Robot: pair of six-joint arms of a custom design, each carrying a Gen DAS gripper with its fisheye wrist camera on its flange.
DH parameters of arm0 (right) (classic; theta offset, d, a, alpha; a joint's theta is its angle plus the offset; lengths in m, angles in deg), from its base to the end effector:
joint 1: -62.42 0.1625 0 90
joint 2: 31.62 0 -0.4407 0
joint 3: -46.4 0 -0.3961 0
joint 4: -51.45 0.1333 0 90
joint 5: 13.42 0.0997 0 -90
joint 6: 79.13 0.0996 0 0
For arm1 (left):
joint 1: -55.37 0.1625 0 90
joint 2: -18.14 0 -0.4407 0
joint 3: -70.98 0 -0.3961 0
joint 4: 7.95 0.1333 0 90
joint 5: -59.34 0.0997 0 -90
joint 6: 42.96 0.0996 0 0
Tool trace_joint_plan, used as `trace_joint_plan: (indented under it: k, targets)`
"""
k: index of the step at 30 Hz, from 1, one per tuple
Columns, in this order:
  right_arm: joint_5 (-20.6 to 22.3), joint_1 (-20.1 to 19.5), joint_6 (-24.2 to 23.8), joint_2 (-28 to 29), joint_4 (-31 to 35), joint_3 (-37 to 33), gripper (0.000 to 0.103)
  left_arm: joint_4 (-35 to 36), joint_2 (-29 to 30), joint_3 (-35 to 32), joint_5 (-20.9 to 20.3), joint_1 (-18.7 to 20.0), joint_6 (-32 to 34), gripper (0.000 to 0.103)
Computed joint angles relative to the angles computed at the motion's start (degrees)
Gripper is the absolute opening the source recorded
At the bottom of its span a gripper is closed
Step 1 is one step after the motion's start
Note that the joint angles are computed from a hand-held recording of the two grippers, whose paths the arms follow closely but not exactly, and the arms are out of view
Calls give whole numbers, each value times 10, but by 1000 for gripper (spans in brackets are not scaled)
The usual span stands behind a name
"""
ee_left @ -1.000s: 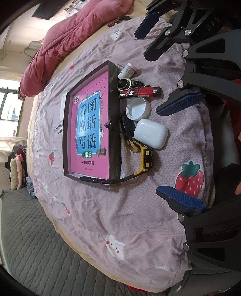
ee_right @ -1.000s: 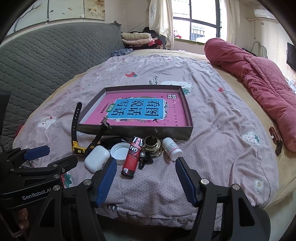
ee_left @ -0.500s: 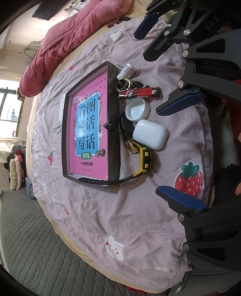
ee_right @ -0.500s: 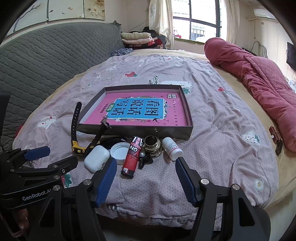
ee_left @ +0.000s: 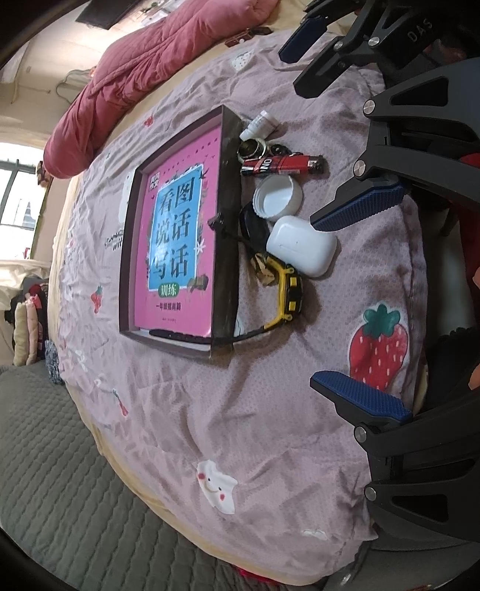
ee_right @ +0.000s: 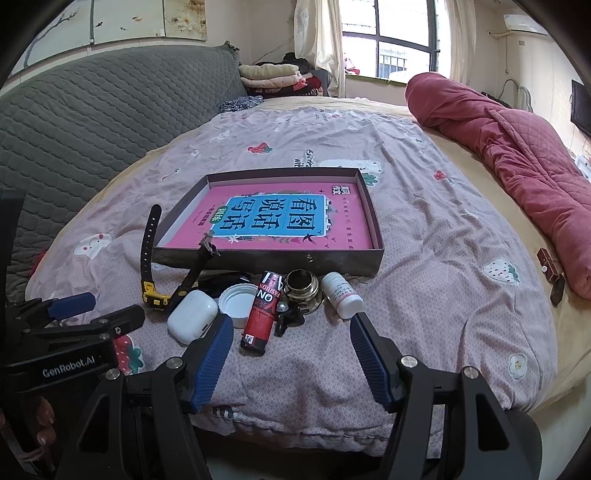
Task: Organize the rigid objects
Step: 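Close the left gripper on the black-and-yellow watch while the right approaches the pill bottle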
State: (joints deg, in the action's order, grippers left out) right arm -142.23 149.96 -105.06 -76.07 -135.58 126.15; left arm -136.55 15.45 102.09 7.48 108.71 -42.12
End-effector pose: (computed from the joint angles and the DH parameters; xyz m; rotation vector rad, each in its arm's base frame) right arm 0.0385 -0.7558 0.2933 -0.0056 -2.0978 1.0121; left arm -0.3814 -0.8387 -0.0648 0.7363 2.4104 -0.4813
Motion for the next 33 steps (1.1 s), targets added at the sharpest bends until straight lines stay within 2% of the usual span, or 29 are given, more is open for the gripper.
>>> trace_joint_plan:
  k: [18, 33]
  targets:
    - [-6, -9, 15, -7, -11, -3, 65, -8, 0, -3, -3, 4, 1, 79]
    - [0, -21, 15, -2, -3, -11, 65, 27, 26, -55, -11, 18, -11, 79]
